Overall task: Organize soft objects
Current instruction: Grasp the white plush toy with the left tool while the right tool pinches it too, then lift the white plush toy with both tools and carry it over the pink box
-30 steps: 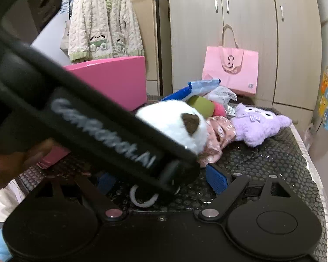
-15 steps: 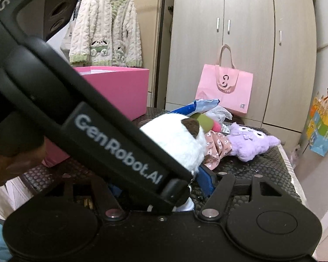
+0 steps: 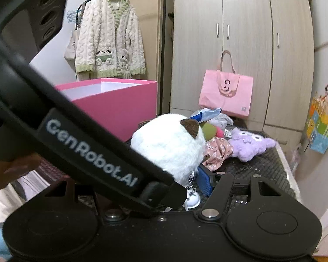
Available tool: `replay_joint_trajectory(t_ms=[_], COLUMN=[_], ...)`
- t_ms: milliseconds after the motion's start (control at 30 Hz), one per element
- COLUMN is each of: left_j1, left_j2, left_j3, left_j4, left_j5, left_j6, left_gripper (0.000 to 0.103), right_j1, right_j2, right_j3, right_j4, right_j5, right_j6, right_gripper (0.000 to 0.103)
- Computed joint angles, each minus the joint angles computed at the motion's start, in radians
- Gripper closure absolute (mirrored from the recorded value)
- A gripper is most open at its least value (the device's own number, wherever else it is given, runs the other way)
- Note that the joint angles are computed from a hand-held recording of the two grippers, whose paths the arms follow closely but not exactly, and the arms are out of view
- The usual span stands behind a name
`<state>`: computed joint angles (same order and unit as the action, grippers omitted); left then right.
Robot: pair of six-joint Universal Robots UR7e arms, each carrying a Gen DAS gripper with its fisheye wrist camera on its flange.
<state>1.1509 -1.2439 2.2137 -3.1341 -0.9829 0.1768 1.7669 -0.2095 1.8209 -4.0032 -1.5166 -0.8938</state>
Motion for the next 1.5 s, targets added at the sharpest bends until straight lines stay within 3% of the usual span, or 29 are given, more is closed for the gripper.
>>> replay_joint_trajectory(t_ms=[100, 300, 533, 800, 1033, 1267, 1500], left_j1=[-0.009, -0.016, -0.05, -0.105, -0.141, -0.154, -0.082], left_j2=[-0.024, -0.095, -0.214, -0.347, -0.478, -0.545, -0.524], left_j3=[0.02, 0.035, 0.06, 0.136, 0.152, 0.14, 0.052], left_j4=[0.028, 0.14, 0.289, 0.361, 0.514, 0.535, 0.523], left_j5=[0.01, 0.004, 0.0, 0.066, 0.107, 0.151, 0.116], left_j6=[-0.021, -0.121, -0.242, -0.353, -0.475, -0.482, -0.419], left_gripper=[0.038, 0.038, 0.037, 0.035, 0.035, 0.035, 0.034], right_j1=[-0.001, 0.026, 0.099, 0.141, 0.194, 0.244, 0.284], right_j2=[-0.025, -0.046, -0.115, -0.135, -0.172, -0.166, -0.124], right_j3=[0.023, 0.042, 0.09, 0.129, 0.118, 0.052, -0.085], right_j4=[0.044, 0.095, 0.188, 0.223, 0.363, 0.431, 0.531], right_j5=[0.0, -0.021, -0.08, -0.035, -0.03, -0.015, -0.029], right_j6=[0.04, 0.018, 0.032, 0.023, 0.058, 0.064, 0.103], right_gripper=[0.035, 0.037, 0.037, 0.037, 0.037, 0.037, 0.037])
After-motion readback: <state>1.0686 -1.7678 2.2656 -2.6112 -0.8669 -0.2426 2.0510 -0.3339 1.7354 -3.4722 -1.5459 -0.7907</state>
